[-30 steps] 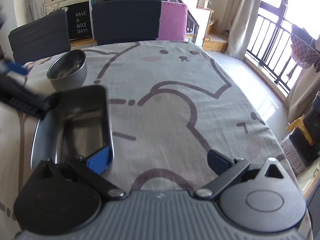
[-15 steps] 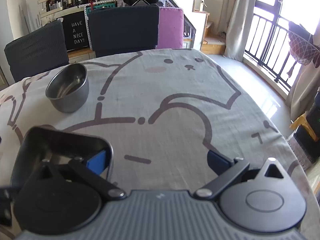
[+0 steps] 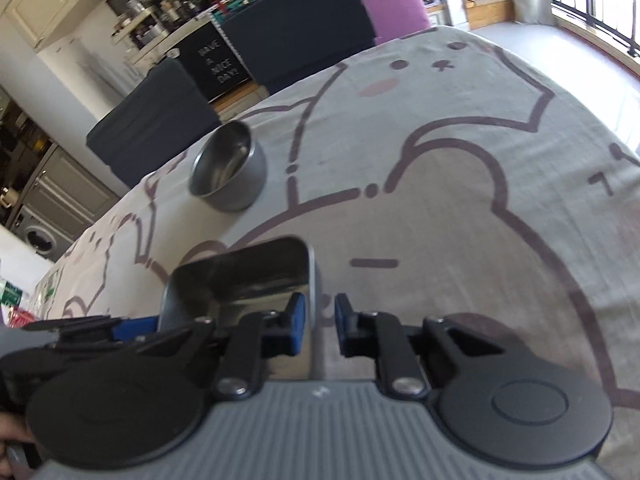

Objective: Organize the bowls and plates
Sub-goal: 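Lift the steel tray with both grippers and carry it toward the plate stack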

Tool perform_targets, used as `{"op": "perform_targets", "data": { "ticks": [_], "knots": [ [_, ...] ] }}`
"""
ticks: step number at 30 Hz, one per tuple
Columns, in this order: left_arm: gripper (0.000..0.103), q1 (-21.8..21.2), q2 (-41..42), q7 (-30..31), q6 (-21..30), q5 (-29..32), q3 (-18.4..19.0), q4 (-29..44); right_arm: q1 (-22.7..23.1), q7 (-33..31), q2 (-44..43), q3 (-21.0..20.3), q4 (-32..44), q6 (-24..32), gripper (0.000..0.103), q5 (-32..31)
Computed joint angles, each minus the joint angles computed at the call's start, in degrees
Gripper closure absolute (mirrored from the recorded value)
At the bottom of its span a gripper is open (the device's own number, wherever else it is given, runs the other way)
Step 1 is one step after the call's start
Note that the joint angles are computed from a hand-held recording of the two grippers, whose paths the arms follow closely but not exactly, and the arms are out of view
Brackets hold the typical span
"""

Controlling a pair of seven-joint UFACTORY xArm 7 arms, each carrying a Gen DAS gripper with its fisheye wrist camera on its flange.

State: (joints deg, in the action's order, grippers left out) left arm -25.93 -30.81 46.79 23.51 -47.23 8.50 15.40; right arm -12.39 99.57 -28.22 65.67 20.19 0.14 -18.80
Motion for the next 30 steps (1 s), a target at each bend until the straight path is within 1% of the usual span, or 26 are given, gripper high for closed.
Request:
{"op": "perform_targets", "data": {
  "ticks": [1,2,4,8,11,13,16,19,20,21,23,27,30],
  "knots": [
    [0.072,0.1,0.2,-0.6,0.0,-0.5,0.2,0.1,-1.2,-0.1,0.4,1.0,0.4,-0.5,0.086,-0.4],
    [0.079,0.5,0.2,-1.3,0.2,-0.7,0.2,0.2,-1.8,-0.3,0.6,1.5,0.8,-0.5,0.087,-0.5],
    [0.086,1.0,0.8,-2.4,0.1,-1.2,0.2,0.6,-2.7,-0.9,1.0,2.7,2.0,1.3,0.088,-0.9],
    [0.093,2.1,1.6,-2.7,1.1,-1.8,0.6,1.2,-4.4,-1.9,2.2,4.3,4.1,4.7,0.098,-3.0],
    [0.094,2.4,1.0,-2.5,1.1,-2.9,0.5,0.8,-4.7,-1.3,2.5,4.2,4.3,4.9,0.098,-4.0],
    [0.094,2.6,-0.6,-2.4,1.4,-3.6,0.5,0.2,-3.7,-1.3,2.4,3.5,4.6,6.2,0.098,-4.5],
    [0.094,3.1,-4.9,-3.0,2.1,-3.6,0.5,-1.4,0.7,-0.1,0.7,0.9,4.4,8.9,0.098,-4.8],
    [0.093,4.5,-10.7,-5.9,4.1,-1.1,0.2,-3.3,6.3,2.5,-2.9,-2.1,2.8,10.0,0.098,-5.2],
    [0.093,5.0,-12.7,-7.0,5.0,0.1,0.2,-3.9,8.6,3.4,-3.6,-3.7,2.3,10.5,0.098,-4.8],
    [0.093,5.8,-15.2,-8.4,6.2,1.5,0.2,-4.5,11.1,3.9,-4.4,-5.4,2.0,11.6,0.098,-4.6],
    [0.093,7.1,-20.0,-10.8,8.7,3.9,0.7,-5.8,15.5,4.6,-6.5,-7.2,2.7,15.8,0.098,-4.8],
    [0.093,10.9,-30.8,-16.3,16.2,9.1,2.0,-7.7,24.2,4.2,-9.2,-11.0,4.2,23.3,0.098,-5.5],
    [0.093,14.8,-40.5,-20.1,24.2,13.5,2.6,-9.2,31.0,4.7,-11.3,-14.0,4.6,27.4,0.097,-5.1]
  ]
}}
